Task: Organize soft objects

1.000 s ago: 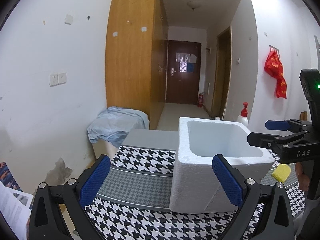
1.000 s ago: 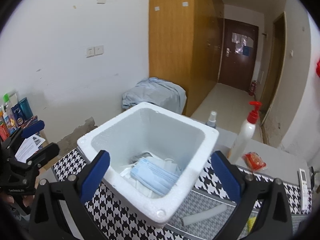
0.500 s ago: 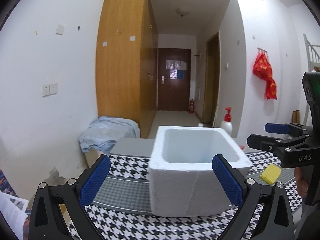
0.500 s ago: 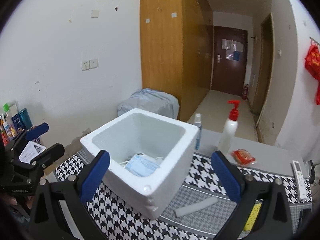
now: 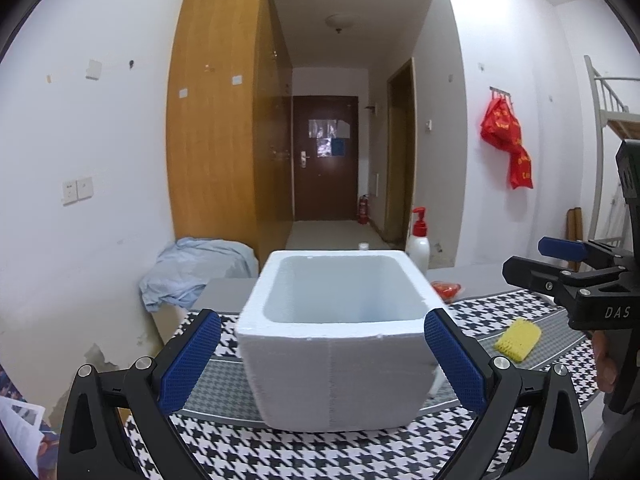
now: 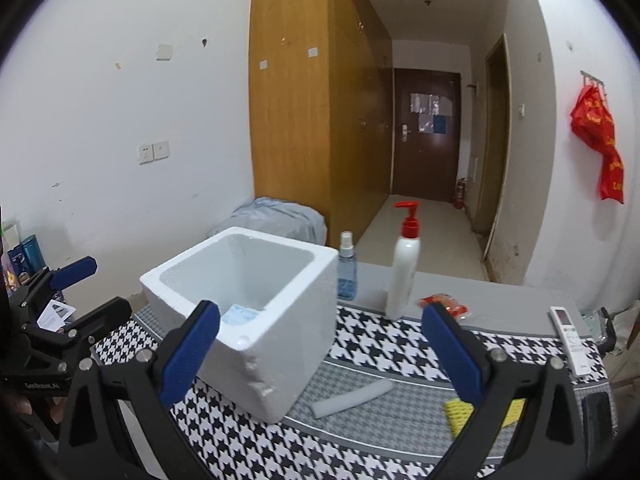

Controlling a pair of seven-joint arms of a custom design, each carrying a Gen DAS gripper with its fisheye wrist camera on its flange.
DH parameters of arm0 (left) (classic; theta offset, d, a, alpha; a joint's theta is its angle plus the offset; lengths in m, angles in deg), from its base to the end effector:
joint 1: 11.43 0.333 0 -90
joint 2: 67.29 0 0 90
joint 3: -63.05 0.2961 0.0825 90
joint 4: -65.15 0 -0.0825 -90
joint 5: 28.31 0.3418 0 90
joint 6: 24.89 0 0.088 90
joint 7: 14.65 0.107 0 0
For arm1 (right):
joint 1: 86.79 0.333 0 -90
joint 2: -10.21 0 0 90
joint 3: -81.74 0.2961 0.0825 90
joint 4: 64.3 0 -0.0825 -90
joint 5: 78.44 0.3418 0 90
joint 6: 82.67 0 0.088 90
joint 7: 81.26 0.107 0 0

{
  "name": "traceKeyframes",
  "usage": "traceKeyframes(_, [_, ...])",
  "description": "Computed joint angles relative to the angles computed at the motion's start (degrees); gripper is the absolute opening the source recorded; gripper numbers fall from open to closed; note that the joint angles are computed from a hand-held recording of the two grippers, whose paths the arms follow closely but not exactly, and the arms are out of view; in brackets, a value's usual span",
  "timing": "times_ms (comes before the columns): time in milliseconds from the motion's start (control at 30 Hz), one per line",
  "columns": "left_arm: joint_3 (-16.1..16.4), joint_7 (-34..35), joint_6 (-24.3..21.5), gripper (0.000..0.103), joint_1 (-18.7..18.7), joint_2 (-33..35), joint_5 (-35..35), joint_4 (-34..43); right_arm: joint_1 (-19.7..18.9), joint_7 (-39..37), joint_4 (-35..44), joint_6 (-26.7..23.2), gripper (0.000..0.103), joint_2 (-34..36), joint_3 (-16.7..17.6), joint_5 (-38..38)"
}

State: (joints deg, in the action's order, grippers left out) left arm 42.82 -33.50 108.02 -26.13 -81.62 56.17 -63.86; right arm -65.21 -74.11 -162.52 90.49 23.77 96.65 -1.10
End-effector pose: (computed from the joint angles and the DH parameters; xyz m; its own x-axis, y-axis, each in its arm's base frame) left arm 0.3969 -0.2670 0.5075 0.3075 -0.9515 -0.0050 -0.2806 -0.0856 -0.9560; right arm 0.5432 0.2915 0.5231 0.6996 -0.7144 -0.0147 -0.2796 -0.2547 -0.9257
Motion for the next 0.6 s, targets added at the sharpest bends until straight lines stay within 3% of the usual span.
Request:
traceKeyframes(300, [-0.27,-0.94,1.28,0.102,-0.89,1.89,3.79,1.89,-0.81,-8.59,-1.49,0.92,0.102,-1.38,-1.19,11.15])
traceKeyframes(600, [0.68,-2.53,5.17,0.102,-1.41,3.95,7.15,3.63,-0.46,-11.20,-4.03,0.78,0.102,-3.37,-4.20,16.57])
